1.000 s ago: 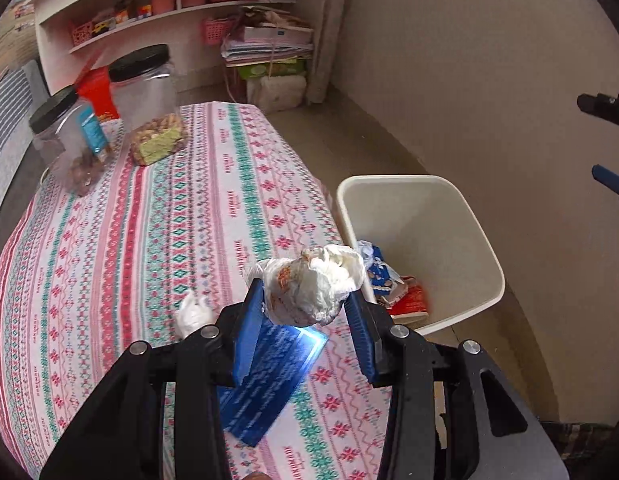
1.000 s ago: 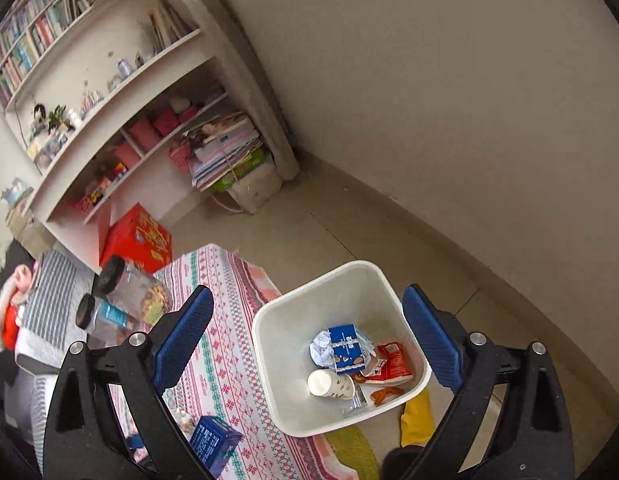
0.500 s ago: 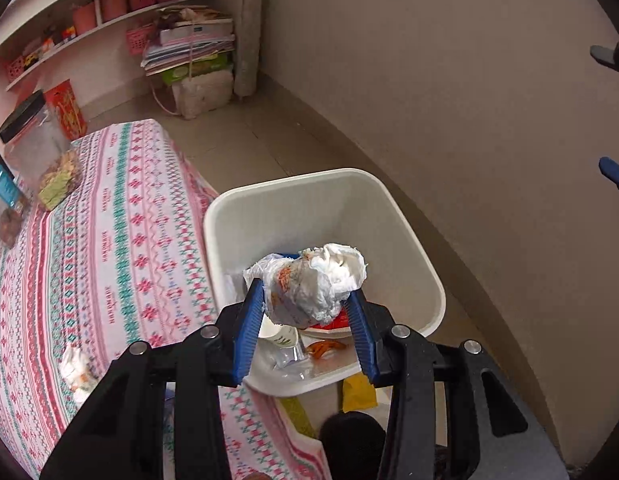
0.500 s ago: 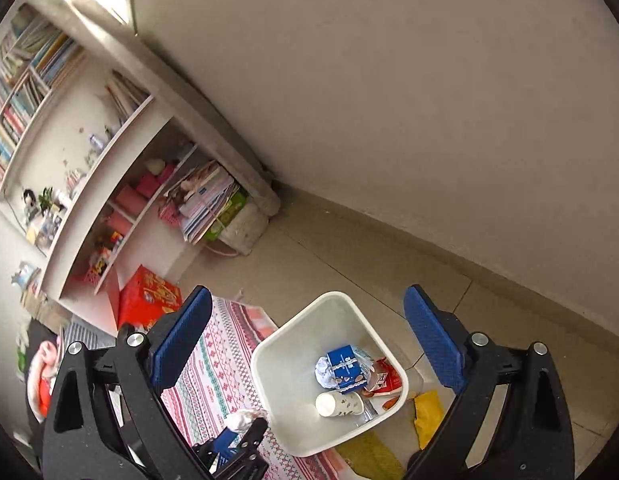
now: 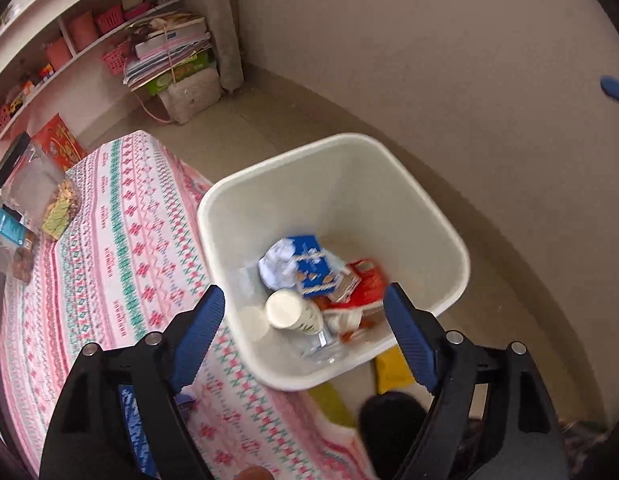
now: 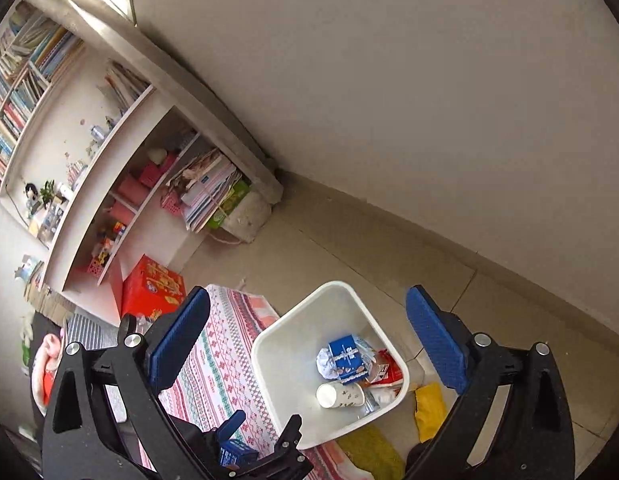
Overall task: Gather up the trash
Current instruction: 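Grasp the flat blue printed box with the left gripper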
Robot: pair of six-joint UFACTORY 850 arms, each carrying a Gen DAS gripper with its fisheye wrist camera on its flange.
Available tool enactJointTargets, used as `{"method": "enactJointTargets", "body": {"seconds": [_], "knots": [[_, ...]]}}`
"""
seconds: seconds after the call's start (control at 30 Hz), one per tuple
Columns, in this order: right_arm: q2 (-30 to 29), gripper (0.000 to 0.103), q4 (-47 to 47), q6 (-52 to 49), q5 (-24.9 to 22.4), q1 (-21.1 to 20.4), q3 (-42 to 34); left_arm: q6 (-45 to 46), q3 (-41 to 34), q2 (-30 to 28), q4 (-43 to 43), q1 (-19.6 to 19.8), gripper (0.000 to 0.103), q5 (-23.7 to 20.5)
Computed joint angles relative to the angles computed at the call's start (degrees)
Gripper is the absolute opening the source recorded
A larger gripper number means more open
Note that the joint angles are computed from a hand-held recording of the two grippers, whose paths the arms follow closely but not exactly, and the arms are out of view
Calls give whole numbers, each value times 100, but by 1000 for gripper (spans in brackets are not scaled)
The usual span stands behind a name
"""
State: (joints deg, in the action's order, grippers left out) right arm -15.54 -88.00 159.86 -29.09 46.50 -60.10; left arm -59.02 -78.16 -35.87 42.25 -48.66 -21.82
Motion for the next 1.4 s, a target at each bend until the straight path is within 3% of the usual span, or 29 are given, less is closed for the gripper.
{"method": "enactJointTargets", "body": {"seconds": [0.37, 0.6, 0.8, 0.83, 0.9, 1.0, 1.2, 1.4], "knots": [[-488, 96, 1008, -1691, 177, 95, -677, 477, 1080, 502, 178, 342, 80, -515], [-751, 96, 1562, -2527, 305, 125, -1012, 1041, 1273, 396, 35, 476, 80, -939], [-1044, 96, 2352, -3588, 260, 151, -1414, 1331, 1410, 358, -264, 639, 79, -700], [-1118, 96, 2501, -3789, 252, 160, -1517, 1310, 1456, 394, -261, 656, 74, -632], [-1263, 96, 2779, -4150, 248, 175, -1709, 1133, 1533, 450, -140, 656, 63, -604], [-1579, 96, 3359, -4951, 230, 229, -2131, 810, 1797, 716, 54, 710, 58, -438], [-2524, 96, 4501, -6848, -348, 466, -3443, -399, 2759, 1935, 604, 1142, 58, 36], [-3685, 96, 5784, -8878, -891, 762, -5062, -2384, 3809, 3109, 1474, 1978, 58, 194]]}}
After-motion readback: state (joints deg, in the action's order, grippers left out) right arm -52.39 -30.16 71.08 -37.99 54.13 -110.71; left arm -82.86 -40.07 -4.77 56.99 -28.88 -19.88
